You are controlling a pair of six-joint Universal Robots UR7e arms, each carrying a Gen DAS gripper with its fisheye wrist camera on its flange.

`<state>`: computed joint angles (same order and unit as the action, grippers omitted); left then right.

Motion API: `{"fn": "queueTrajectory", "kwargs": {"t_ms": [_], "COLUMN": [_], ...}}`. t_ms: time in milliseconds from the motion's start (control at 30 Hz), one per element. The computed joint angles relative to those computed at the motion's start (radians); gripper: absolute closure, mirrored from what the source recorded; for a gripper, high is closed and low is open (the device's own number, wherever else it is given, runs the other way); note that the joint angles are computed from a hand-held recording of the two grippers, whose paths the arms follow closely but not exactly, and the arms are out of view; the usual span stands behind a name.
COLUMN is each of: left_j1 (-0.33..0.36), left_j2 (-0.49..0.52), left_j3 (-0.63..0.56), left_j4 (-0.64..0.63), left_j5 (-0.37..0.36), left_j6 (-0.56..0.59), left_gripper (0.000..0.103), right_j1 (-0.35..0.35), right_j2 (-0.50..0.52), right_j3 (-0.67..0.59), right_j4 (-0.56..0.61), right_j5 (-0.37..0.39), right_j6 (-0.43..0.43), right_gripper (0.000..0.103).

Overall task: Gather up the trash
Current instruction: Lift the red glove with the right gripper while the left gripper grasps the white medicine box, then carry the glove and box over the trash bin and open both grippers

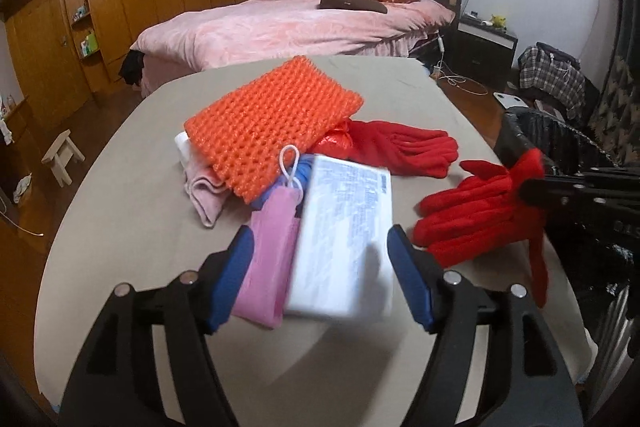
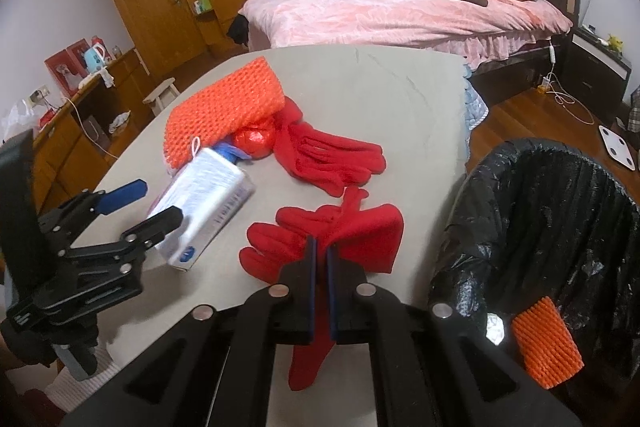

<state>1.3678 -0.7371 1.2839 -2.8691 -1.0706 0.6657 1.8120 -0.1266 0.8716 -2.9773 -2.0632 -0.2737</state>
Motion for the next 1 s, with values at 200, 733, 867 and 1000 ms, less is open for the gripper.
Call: {"fn": "queueTrajectory", "kwargs": {"t_ms": [200, 733, 867, 1000], "left_j1": [0.004, 0.012, 0.016, 0.012], "left_j2": [-0.025, 0.048, 0.056, 0.030], "left_j3": [0.026, -0.061, -0.068, -0.043], "left_j4": [0.027, 0.174, 0.190, 0.152], "left_j5": [-0.026, -0.007, -0.007, -0.042], "left_j6": [-0.018, -0.084, -0.091, -0.103], "left_gripper": [0.037, 0.044, 0.045, 0.049], "right_j1": [-0.005, -0.011, -0.011, -0.010], "right_j2": [-0.003, -0.008, -0.011, -0.019], "right_j3": [0.002, 0.010, 0.017, 0.027], "right_j4": [0.013, 0.015, 0.013, 0.004], "right_j5": [-0.002, -0.017, -0.023, -0.023], "right_j6": [0.006, 0.023, 0.022, 0.024], "right_gripper": [0.098, 0.096, 0.095, 0.095]}}
